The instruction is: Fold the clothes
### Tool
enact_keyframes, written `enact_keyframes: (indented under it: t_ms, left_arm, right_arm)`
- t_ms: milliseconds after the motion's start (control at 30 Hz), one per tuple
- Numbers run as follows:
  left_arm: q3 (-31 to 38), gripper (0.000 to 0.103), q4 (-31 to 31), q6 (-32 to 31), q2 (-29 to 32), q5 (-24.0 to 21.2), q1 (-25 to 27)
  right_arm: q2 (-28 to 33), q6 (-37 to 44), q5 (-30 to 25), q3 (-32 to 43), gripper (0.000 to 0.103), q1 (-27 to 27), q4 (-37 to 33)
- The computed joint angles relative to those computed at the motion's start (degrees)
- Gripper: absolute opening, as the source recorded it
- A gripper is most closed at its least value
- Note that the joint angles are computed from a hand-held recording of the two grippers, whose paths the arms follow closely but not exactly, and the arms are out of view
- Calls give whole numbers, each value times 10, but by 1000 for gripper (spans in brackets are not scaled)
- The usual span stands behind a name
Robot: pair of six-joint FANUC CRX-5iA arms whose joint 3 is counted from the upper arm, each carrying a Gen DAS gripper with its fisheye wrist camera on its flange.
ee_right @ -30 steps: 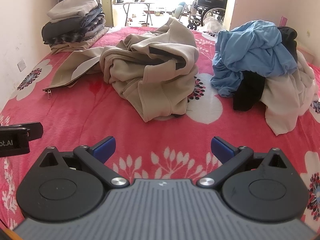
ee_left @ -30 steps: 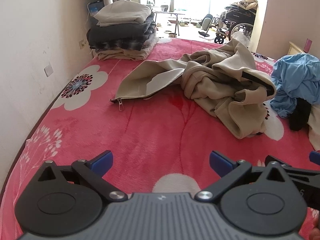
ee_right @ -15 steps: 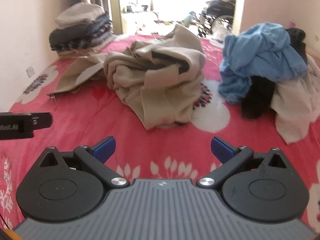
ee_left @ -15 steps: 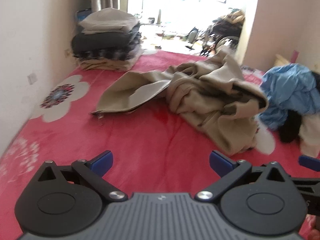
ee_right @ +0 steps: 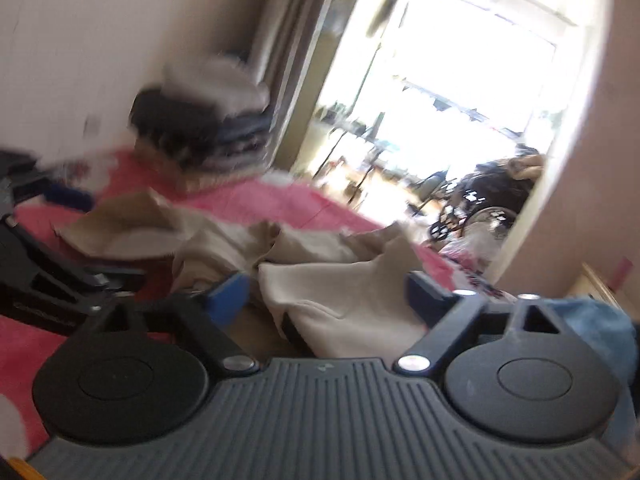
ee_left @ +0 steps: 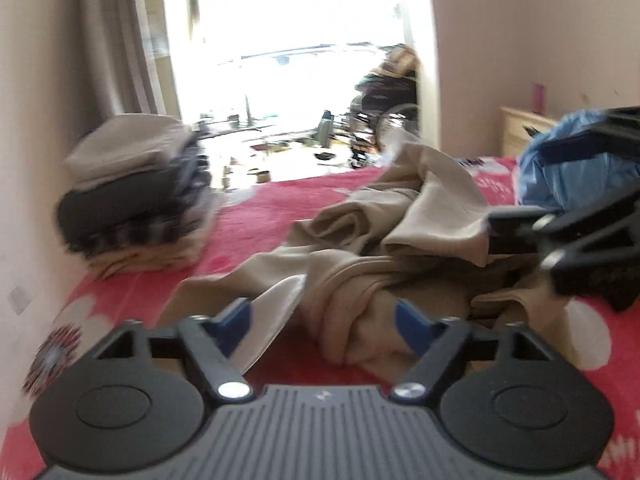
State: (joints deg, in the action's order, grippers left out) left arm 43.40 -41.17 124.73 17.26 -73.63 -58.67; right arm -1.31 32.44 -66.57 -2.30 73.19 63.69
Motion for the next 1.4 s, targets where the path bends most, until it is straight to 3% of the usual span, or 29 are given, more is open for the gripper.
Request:
enact_keyframes:
  t_ms: [33, 100, 167, 233, 333, 467, 567, 600, 700, 1000, 1233, 1333, 1400]
  left_arm:
    - [-2, 67, 20, -16, 4, 14, 12]
    - [-6, 60, 60, -50, 13, 41, 35]
    - [-4, 60, 94, -86, 25, 60, 53]
    - [13, 60, 93, -111, 44, 59, 56]
    - [47, 70, 84, -142, 75, 48, 57]
    - [104, 71, 57, -168, 119, 16, 53]
    - [143, 54, 21, -152, 144, -16, 43]
    - [142, 46, 18, -136, 142, -15, 43]
    - [130, 34, 7, -88, 129, -10, 40]
    - [22, 26, -66, 28, 18, 9, -20]
    - [-43, 25, -69, 84, -81, -59, -78]
    - [-51, 25, -76, 98, -108, -111, -108]
    - [-59, 25, -66, 110, -122, -139, -115]
  right_arm:
    - [10, 35, 5, 18, 69, -9, -34]
    - [31, 91, 5, 52, 51, -24, -95]
    - [48, 118, -15, 75, 45, -33, -129]
    - [54, 124, -28, 81, 33, -41, -155]
    - [64, 102, -66, 84, 14, -46, -141]
    - [54, 28, -93, 66, 12, -56, -116]
    - [53, 13, -102, 60, 12, -60, -115]
    - [49, 6, -102, 59, 11, -62, -121]
    - [19, -59, -86, 31, 7, -63, -112]
    - [-80, -194, -81, -59, 6, -21, 18]
    - [-159, -267, -143, -97, 6, 101, 64]
    - [-192, -317, -199, -101, 6, 179, 54]
    - [-206, -366, -264, -106, 6, 245, 37]
